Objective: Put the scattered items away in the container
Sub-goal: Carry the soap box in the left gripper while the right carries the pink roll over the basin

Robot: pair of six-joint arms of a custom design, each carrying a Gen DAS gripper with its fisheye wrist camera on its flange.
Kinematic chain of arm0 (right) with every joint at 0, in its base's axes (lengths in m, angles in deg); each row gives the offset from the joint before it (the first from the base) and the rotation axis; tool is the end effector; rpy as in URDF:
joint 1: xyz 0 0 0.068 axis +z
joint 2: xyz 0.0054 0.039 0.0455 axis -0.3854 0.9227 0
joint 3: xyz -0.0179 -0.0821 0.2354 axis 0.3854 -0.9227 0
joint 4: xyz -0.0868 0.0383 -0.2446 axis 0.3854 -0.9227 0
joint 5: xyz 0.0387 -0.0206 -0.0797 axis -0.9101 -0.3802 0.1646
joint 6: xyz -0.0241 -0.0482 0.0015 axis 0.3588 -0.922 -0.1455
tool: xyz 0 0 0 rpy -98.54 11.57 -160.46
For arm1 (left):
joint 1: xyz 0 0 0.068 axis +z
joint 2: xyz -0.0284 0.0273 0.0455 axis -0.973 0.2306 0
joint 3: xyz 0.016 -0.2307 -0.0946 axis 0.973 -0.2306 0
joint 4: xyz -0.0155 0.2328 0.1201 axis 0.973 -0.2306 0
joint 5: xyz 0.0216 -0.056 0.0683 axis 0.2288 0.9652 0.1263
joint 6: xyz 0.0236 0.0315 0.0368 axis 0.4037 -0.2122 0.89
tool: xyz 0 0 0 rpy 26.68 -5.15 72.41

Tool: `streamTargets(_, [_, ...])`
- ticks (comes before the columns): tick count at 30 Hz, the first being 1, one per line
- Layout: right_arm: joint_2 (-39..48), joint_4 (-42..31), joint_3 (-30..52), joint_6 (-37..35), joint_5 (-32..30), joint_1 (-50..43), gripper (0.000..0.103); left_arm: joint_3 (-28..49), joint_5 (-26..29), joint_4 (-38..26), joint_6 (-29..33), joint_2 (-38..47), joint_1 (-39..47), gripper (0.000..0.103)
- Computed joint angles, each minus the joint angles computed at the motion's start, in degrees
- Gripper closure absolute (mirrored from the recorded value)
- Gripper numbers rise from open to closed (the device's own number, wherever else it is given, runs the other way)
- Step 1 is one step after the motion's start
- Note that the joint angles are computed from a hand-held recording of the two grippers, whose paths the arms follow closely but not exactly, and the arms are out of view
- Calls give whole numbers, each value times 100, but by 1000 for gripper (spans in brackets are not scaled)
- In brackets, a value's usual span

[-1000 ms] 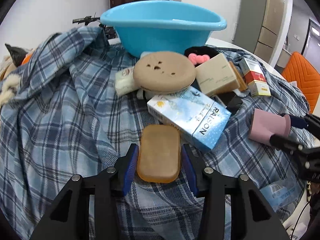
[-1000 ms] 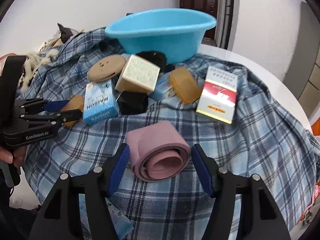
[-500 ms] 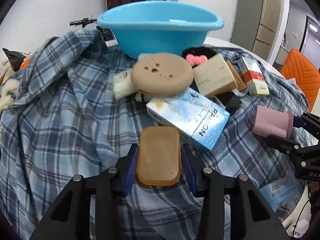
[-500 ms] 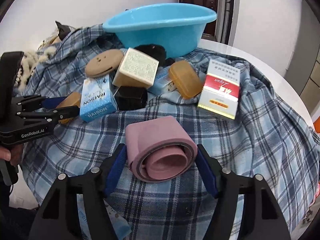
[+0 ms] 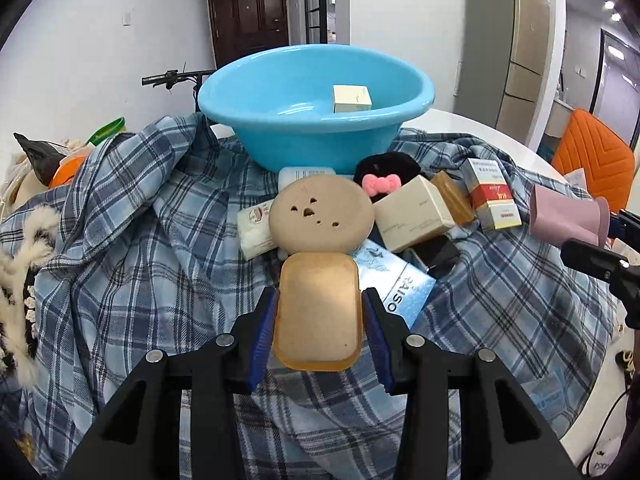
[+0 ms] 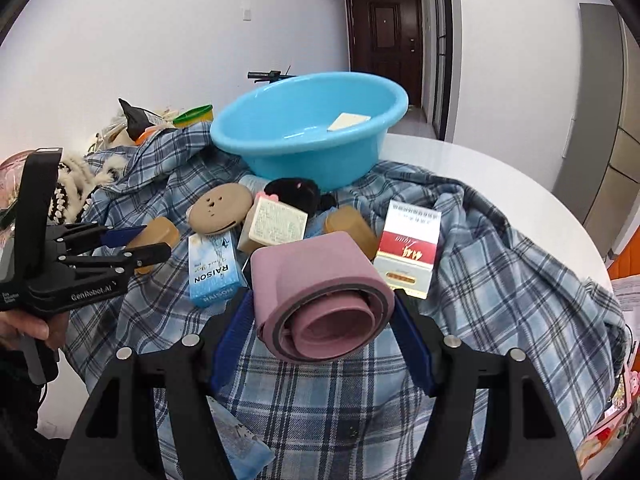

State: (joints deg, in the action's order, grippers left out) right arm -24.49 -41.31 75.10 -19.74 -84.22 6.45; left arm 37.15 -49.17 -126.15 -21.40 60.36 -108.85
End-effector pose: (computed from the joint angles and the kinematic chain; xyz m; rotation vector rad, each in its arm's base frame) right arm 0.1854 0.1051 0.2119 -0.5751 2.2385 0.3297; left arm 0.1314 -0.0662 0.1969 -0.0399 2.3840 0.0238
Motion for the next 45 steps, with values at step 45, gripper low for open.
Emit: streamTargets(45, [1919, -31, 3236, -369, -58, -284, 36, 2775, 883, 871, 1850, 2034, 1612, 58])
